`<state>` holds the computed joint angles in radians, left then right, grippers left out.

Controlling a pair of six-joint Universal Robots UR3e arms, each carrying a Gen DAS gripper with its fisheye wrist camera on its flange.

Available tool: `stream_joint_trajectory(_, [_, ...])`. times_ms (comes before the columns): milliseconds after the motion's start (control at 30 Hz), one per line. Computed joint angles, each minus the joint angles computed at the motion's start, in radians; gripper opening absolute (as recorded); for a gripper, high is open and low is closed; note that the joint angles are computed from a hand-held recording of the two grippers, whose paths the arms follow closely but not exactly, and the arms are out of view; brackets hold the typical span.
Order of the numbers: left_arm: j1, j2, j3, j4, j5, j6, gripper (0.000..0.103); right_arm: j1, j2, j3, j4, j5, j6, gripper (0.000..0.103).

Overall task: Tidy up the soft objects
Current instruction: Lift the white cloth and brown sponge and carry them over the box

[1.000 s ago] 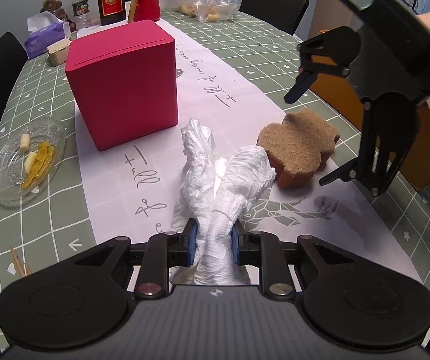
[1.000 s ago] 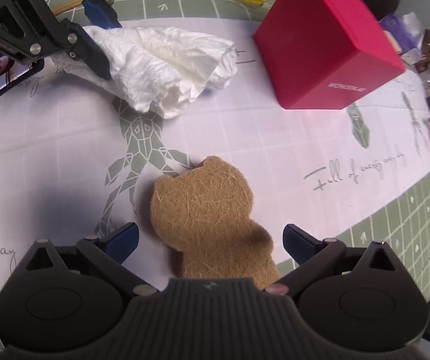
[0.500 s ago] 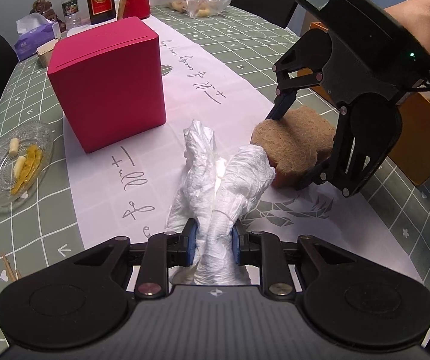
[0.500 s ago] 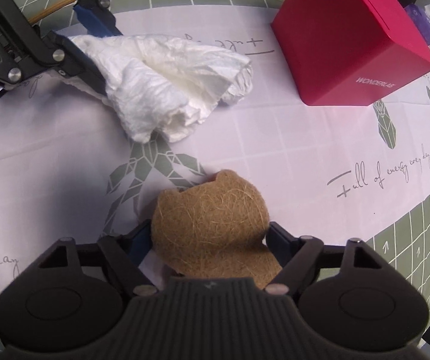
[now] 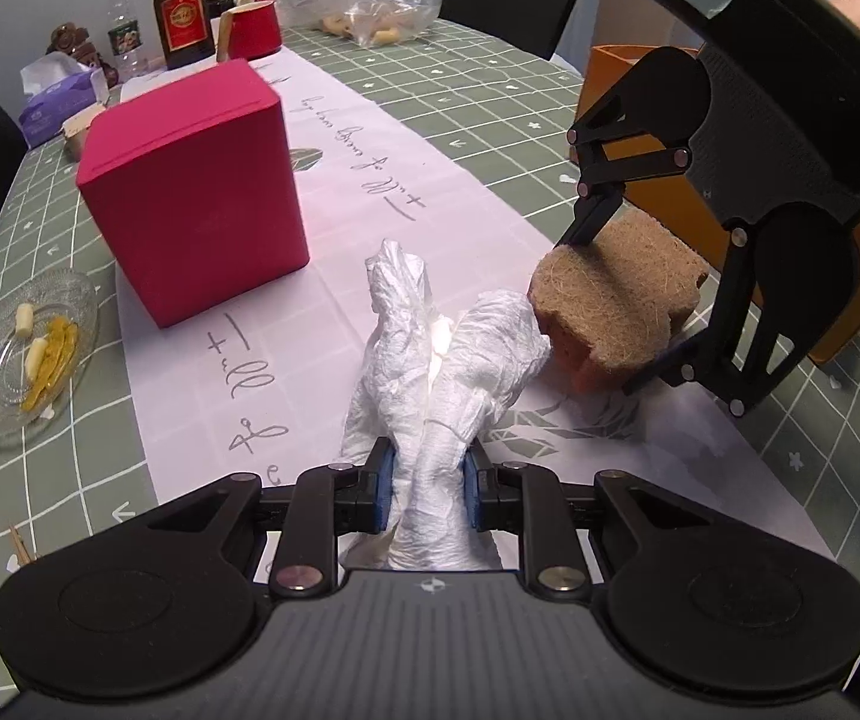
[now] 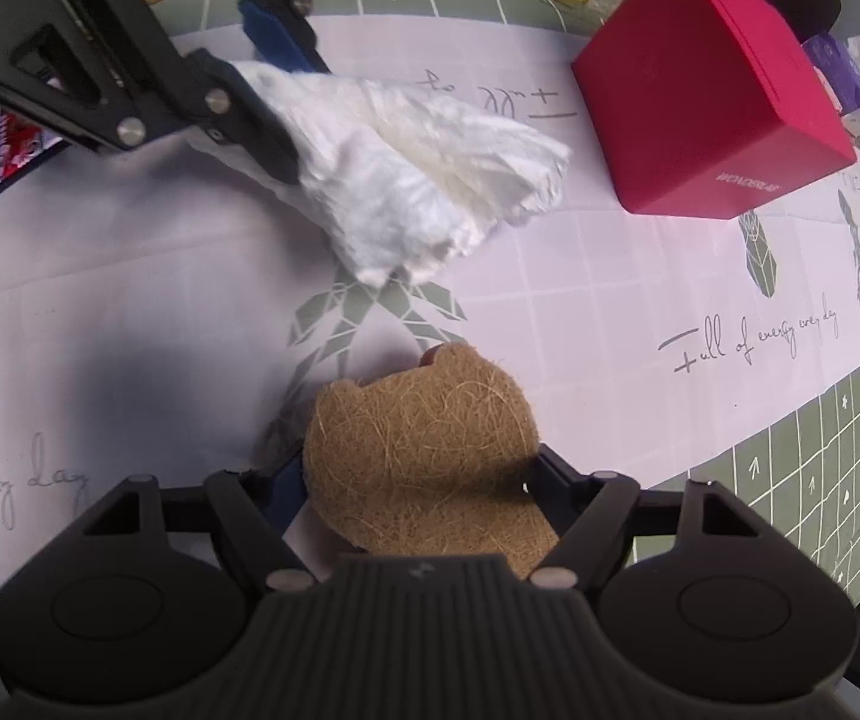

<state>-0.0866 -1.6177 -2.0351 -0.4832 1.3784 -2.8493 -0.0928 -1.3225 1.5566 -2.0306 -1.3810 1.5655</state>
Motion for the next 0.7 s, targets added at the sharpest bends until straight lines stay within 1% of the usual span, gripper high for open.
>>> stream_joint_trajectory(133, [-0.046, 0.010, 0.022, -0.007, 0.028, -0.021, 0.025, -0.032, -0.095, 0.051, 0.032, 0.016, -0.040, 0.075])
stream_joint_trajectory(400, [-0.146, 0.026, 0.087, -0.047, 0.099, -0.080, 0.025, -0.116, -0.252, 0.056, 0.148, 0.056, -0.139, 0.075])
stream_joint_trajectory(533, [-0.207, 0.015, 0.169, -0.093, 0.132, -0.119, 0.025, -0.186, -0.325, 0.031, 0.225, 0.104, -0.196, 0.075])
stream_joint_trajectory(700, [-0.298, -0.020, 0.331, -0.187, 0.204, -0.137, 0.025, -0.273, -0.403, -0.020, 0.326, 0.148, -0.278, 0.075])
